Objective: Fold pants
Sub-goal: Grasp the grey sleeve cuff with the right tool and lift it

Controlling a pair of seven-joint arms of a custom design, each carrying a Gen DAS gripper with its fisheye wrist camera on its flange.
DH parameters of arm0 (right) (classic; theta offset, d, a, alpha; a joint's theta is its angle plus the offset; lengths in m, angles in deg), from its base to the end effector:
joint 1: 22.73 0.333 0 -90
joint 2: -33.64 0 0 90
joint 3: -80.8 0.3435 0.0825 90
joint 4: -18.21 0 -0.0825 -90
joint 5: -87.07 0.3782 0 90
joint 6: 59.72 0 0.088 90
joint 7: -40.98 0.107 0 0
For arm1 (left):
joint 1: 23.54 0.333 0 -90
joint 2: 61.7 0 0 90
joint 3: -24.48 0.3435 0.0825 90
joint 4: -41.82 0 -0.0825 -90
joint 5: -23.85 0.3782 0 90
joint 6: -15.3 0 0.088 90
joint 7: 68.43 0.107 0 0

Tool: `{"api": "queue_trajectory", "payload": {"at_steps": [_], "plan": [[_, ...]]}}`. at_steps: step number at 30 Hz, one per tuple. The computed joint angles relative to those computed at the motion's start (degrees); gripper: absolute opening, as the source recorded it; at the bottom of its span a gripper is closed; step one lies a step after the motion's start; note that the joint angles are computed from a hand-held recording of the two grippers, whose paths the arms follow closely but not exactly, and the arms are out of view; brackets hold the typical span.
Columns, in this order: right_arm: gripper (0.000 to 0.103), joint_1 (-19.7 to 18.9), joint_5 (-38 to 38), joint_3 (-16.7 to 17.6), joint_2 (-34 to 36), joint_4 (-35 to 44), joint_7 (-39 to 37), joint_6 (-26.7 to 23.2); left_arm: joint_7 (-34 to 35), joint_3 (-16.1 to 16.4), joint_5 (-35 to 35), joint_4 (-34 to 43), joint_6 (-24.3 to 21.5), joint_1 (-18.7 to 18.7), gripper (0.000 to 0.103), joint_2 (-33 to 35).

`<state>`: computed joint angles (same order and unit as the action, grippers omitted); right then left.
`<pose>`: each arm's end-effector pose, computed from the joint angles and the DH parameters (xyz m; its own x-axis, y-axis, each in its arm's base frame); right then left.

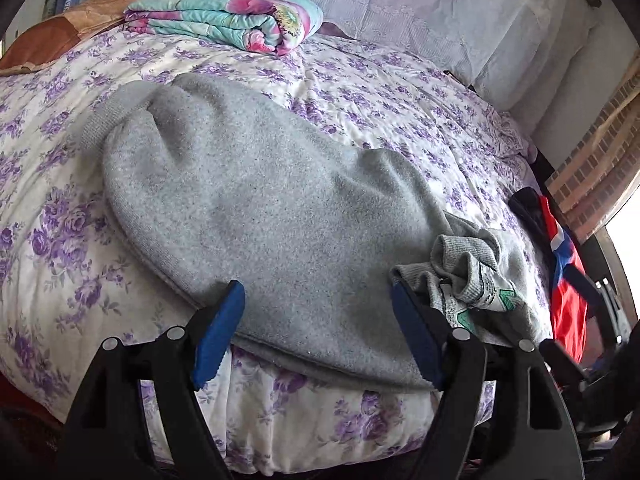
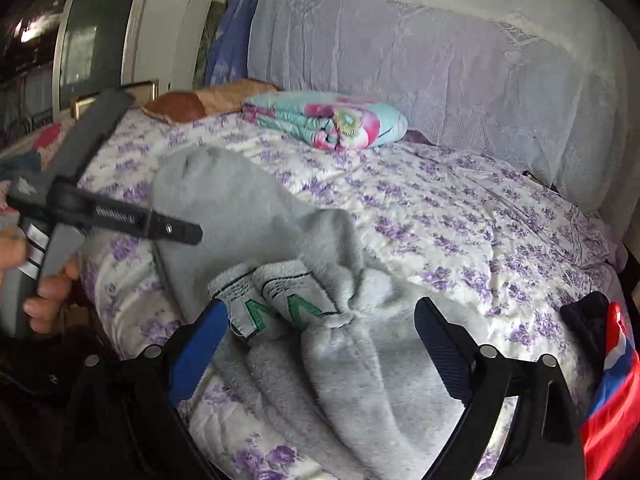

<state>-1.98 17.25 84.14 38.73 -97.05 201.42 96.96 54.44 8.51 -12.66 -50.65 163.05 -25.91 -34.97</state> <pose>0.5355 0.2779 0.4924 0.0922 -0.9760 0.1972 -0.5778 -0.2138 -0.7877 0.7001 -0.1848 0.4445 -0.4463 -0.8158 0.3679 -0.8004 0.1801 -0.5717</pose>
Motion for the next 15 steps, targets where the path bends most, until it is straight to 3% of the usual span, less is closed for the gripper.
{"api": "queue_trajectory", "payload": {"at_steps": [3,6,9,10,11,13,15], "plan": [[0.096,0.78,2.43,0.52,2.25,2.63,-8.4,-3.89,0.39,-0.32,-0.37,-0.92,1.14,-0.18,0.077,-0.27],[0.087,1.3,7.23,0.3,6.18,6.4,-15.85,-6.34,0.63,-0.6,-1.31,-1.66,1.02,0.23,0.077,-0.71],[0.079,0.85,19.36,0.38,11.67,11.64,-27.13,-11.9,1.29,-0.73,-2.29,-1.93,0.59,0.73,0.076,-1.08],[0.042,-0.38,24.73,0.87,12.29,11.67,-30.9,-10.61,1.48,-0.75,-2.6,-2.04,0.53,0.82,0.076,-1.19],[0.027,-1.79,29.7,1.29,12.01,10.77,-33.08,-8.03,1.69,-0.76,-2.89,-2.14,0.47,0.9,0.077,-1.29],[0.022,-1.91,31.64,-0.47,9.88,8.5,-30.74,-2.63,2.23,-0.77,-3.36,-2.31,0.46,0.99,0.077,-1.39],[0.019,-0.31,27.64,-3.03,7.59,7.45,-26.13,0.62,2.57,-0.67,-3.53,-2.26,0.41,0.94,0.077,-1.31]]}}
